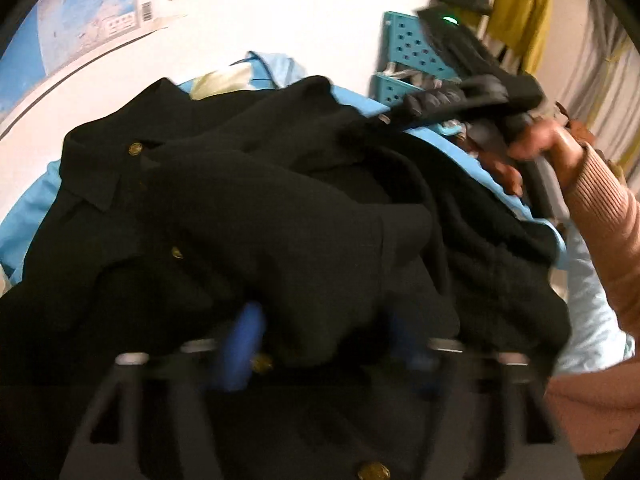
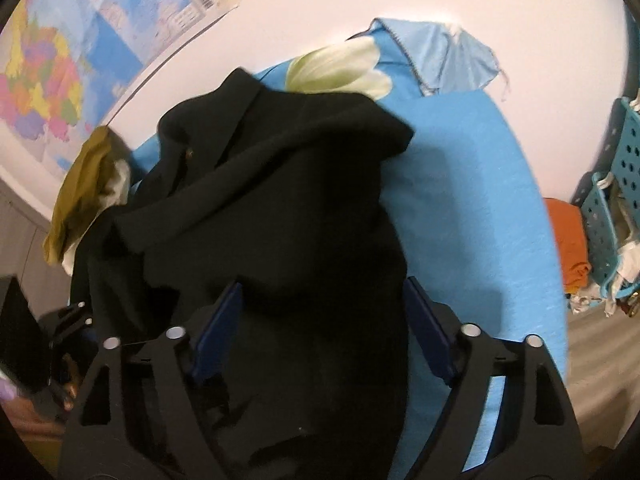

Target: Fold large clothes

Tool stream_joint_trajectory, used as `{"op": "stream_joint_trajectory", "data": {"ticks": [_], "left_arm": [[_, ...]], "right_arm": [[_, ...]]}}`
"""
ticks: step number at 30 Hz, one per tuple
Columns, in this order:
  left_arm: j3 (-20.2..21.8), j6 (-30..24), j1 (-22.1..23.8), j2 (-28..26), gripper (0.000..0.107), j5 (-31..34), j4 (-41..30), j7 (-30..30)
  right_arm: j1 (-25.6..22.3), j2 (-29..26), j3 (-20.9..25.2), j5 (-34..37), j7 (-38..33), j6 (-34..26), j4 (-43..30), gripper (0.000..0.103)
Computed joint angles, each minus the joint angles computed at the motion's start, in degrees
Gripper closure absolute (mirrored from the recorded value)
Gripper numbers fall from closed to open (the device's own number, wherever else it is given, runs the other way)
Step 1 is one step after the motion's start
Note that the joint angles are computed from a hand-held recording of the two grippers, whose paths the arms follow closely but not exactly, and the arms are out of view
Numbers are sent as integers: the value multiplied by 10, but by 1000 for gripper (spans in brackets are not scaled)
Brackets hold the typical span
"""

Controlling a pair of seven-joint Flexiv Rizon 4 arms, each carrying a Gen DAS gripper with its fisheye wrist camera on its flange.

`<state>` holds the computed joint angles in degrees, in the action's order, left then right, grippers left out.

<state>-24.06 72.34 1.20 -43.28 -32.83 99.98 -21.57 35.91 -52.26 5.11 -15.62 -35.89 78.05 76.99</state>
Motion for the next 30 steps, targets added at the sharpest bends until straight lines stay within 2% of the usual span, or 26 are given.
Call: {"op": "stream_joint_trajectory", "data": {"ticks": [1, 2, 3, 4, 5, 6, 7, 8, 9, 10, 11, 12, 13, 14, 17, 18, 20, 22, 23, 25, 26, 27, 28, 29, 30], "left_arm": [[-8, -23, 12, -1, 86, -13, -6, -8], [-20, -52, 31, 0, 91, -38, -13, -16], [-28, -71, 47, 2, 94, -64, -16, -20], [-35, -72, 61, 5, 95, -97, -15, -22], [-38, -60, 71, 9, 95, -126, -12, -20], [-39, -53, 84, 12, 95, -159, -12, -23], [-26, -66, 90, 13, 94, -176, -19, -42], [-7, -80, 87, 11, 93, -180, -28, -60], [16, -93, 82, 9, 88, -176, -38, -81], [46, -92, 72, 6, 85, -166, -45, -108], [62, -84, 64, 5, 85, -158, -47, -122], [79, -73, 57, 3, 81, -149, -49, -142], [87, -69, 55, 1, 69, -143, -53, -159], [87, -70, 61, 0, 62, -142, -54, -174], [41, -70, 103, 12, 45, -188, -32, -125], [27, -75, 113, 22, 38, -206, -19, -103], [-2, -65, 122, 44, 37, -255, 12, -25], [-29, -28, 115, 65, 28, -305, 43, 70], [-43, -7, 108, 75, 26, -330, 57, 124], [-46, 35, 76, 83, 16, -341, 74, 196], [-34, 38, 61, 82, 16, -329, 75, 205], [-12, 34, 41, 80, 16, -303, 74, 201], [13, 32, 18, 72, 16, -269, 67, 187], [42, 54, -13, 52, 16, -228, 48, 162], [65, 62, -32, 39, 27, -195, 35, 132]], "right_arm": [[1, -1, -1, -2, -2, 3, -1, 49], [2, -1, -4, -3, -2, 6, 2, 60], [3, 0, -7, -1, 1, 13, 6, 82], [1, 2, -6, 2, 3, 25, 13, 90], [-1, 2, -4, 4, 4, 30, 13, 94], [0, 6, -9, 8, 9, 44, 22, 93], [3, 12, -16, 12, 19, 59, 33, 90], [11, 16, -28, 13, 30, 63, 38, 76], [31, 26, -58, 8, 48, 70, 52, 67], [56, 36, -93, -3, 61, 86, 67, 66], [69, 40, -109, -14, 65, 96, 72, 59], [81, 44, -121, -26, 63, 103, 76, 38], [100, 47, -146, -39, 68, 103, 79, 30], [116, 48, -167, -49, 74, 102, 81, 24], [106, 38, -154, -70, 78, 50, 56, 24], [92, 30, -137, -68, 82, 43, 44, 23], [49, 10, -81, -56, 70, 38, 17, 22], [10, -15, -24, -34, 52, 40, -10, 22], [2, -23, -10, -27, 46, 40, -18, 21], [11, -29, -23, -22, 46, 57, -21, 21], [9, -31, -17, -25, 35, 55, -23, 30], [9, -31, -15, -26, 27, 54, -24, 46], [1, -34, 1, -23, 14, 49, -28, 53], [-5, -37, 15, -22, 0, 40, -34, 71], [-5, -38, 19, -22, -11, 33, -38, 83]]}}
